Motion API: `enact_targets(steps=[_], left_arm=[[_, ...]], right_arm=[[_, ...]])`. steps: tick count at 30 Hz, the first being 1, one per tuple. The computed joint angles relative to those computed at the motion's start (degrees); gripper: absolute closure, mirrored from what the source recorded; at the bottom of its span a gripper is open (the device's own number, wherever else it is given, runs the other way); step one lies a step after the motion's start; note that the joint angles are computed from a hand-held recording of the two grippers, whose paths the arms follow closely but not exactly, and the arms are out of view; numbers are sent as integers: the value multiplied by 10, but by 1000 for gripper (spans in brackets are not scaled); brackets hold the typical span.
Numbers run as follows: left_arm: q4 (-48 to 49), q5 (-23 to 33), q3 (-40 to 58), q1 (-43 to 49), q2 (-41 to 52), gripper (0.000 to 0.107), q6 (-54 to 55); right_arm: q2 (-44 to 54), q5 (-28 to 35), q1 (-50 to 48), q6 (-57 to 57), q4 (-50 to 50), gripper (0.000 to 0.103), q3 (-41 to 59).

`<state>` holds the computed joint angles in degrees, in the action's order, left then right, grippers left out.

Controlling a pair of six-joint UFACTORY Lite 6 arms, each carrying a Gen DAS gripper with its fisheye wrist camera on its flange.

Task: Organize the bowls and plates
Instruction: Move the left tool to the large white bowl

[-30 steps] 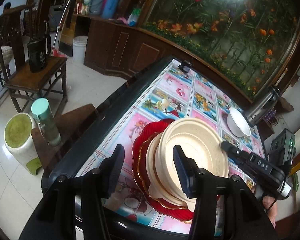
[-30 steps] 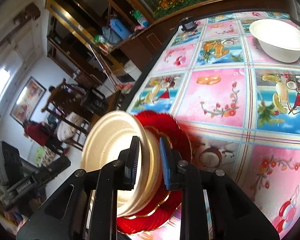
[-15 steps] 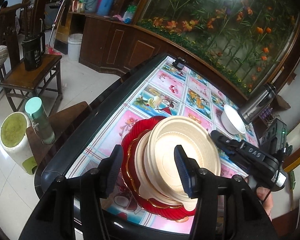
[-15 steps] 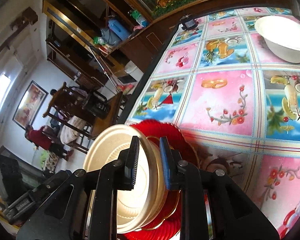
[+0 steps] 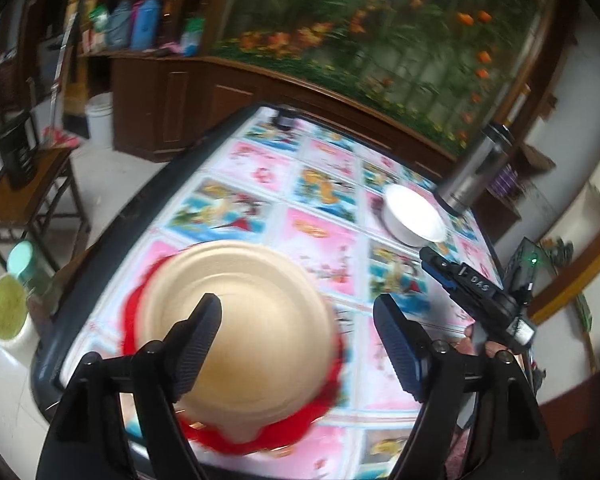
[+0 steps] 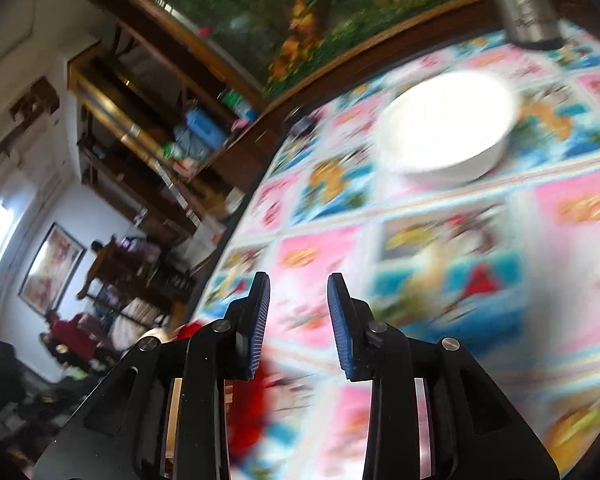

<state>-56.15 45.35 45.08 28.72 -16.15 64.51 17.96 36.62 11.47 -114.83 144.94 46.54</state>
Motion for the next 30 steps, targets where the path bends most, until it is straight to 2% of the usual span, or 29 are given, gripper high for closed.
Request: enact_targets(steps=[3,6,9,11,14,18,24,30], left_arm=[[38,-60,17,-118,4,28,-94],[71,-110,65,-222,59,27,-199],[113,-156,146,-308,152,27,-314],[116,-169,198,-340,209,27,-351],[181,-195,303,-383,317,27,-473],[231,-179,470,-404,469,27,-578],[294,-137,657,-412,616,27,-685],[373,-43,896,-434,778,27,-774]], right_arm=[[5,47,-79,5,-49,73,-21],[24,94,-158,19,-99,73,-22],[45,103,-214,36,-141,73,-2],[57,100,-245,46,-158,73,12],[86,131,-296,85,-193,73,29],[116,158,-327,138,-218,73,45],[133,170,-316,193,-243,73,72],[134,192,-322,227,-261,73,75]])
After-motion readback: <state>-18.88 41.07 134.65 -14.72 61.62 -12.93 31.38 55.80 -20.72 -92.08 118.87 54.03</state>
